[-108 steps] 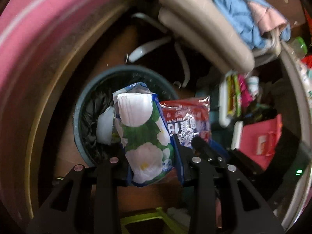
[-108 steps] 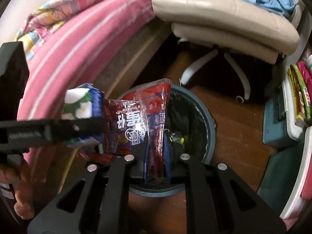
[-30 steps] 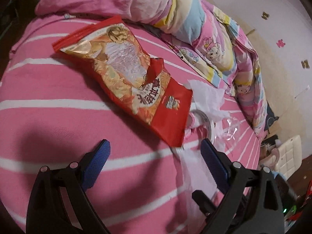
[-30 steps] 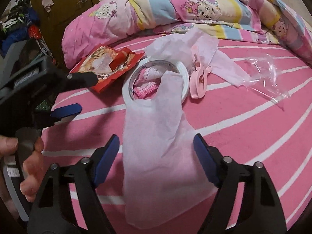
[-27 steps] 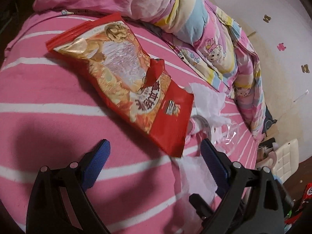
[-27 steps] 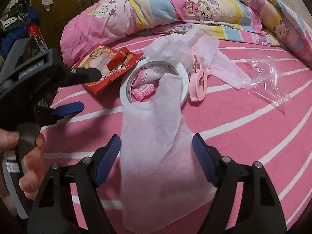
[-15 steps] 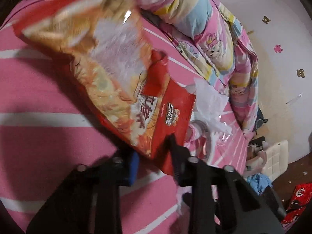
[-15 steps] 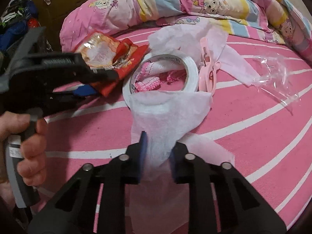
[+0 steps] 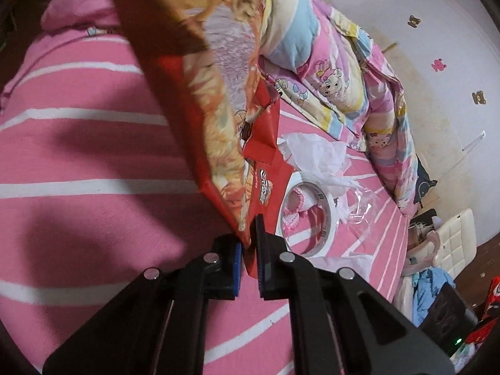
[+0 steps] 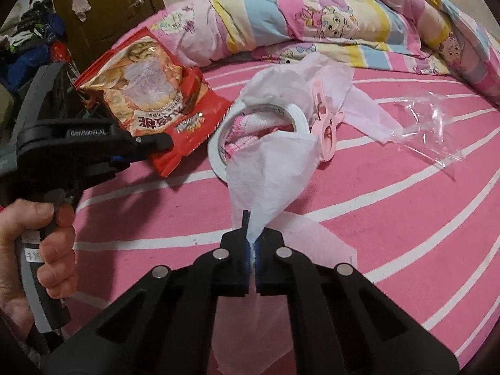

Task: Collect trash
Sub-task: 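Grasp the white tissue with the right tool while the left grasps the red chip bag, then lift the chip bag and tissue and carry both over the black bin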

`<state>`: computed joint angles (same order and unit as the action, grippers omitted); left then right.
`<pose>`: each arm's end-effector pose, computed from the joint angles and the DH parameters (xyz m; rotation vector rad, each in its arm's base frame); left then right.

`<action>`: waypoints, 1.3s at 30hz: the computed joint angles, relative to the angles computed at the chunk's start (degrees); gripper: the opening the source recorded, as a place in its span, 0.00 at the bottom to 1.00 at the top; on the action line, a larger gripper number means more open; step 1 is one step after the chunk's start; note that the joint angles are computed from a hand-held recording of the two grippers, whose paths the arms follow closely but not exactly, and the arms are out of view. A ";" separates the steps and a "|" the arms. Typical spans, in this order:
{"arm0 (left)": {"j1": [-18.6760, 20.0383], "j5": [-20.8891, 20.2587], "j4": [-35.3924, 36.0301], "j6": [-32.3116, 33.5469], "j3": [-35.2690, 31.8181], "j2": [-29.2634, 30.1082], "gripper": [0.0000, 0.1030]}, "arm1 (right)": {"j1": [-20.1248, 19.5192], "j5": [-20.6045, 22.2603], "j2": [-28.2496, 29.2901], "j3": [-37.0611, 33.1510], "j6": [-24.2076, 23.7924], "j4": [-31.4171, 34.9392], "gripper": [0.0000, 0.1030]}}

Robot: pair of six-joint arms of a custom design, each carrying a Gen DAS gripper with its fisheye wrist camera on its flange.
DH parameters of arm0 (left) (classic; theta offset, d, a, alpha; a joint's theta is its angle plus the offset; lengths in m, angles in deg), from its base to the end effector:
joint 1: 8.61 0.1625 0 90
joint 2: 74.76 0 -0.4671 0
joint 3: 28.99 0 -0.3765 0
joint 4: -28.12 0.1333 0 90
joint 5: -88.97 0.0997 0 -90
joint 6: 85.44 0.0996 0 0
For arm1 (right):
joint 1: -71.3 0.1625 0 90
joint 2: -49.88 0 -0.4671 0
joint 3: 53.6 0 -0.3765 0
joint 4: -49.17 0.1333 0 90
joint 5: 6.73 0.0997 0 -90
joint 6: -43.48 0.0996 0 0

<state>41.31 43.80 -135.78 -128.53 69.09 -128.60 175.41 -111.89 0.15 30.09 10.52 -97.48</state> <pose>-0.2737 -0.6413 0.2649 -0.3540 2.6050 -1.2330 0.2852 -0.6947 0.2583 1.0411 -2.5760 0.4892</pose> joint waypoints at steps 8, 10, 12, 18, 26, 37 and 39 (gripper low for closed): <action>-4.81 4.71 -0.63 0.66 3.09 -0.67 0.05 | -0.27 2.93 -4.72 3.27 -0.97 -0.85 0.02; -6.73 5.64 -1.51 0.17 4.29 -0.77 0.05 | -0.19 3.06 -6.18 4.23 -1.30 -1.02 0.02; -8.47 6.52 -1.66 -0.98 5.10 -0.75 0.05 | -0.09 3.40 -8.48 5.46 -1.66 -0.82 0.02; -15.02 7.74 0.44 -5.16 4.91 1.53 0.05 | -0.61 5.12 -16.33 8.49 -1.66 1.54 0.02; -21.19 2.94 5.39 -8.16 -2.27 8.66 0.05 | -4.16 5.04 -28.22 9.11 -1.23 6.04 0.02; -24.73 -8.21 13.64 -3.73 -21.74 24.23 0.05 | -15.41 7.10 -41.42 8.95 0.40 9.74 0.02; -25.07 -10.30 15.35 -3.17 -24.53 26.72 0.05 | -18.56 7.80 -43.56 8.75 0.63 10.42 0.02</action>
<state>16.24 33.49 -120.43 -131.71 44.56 -101.88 156.85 -104.09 -43.41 38.84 11.15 -87.06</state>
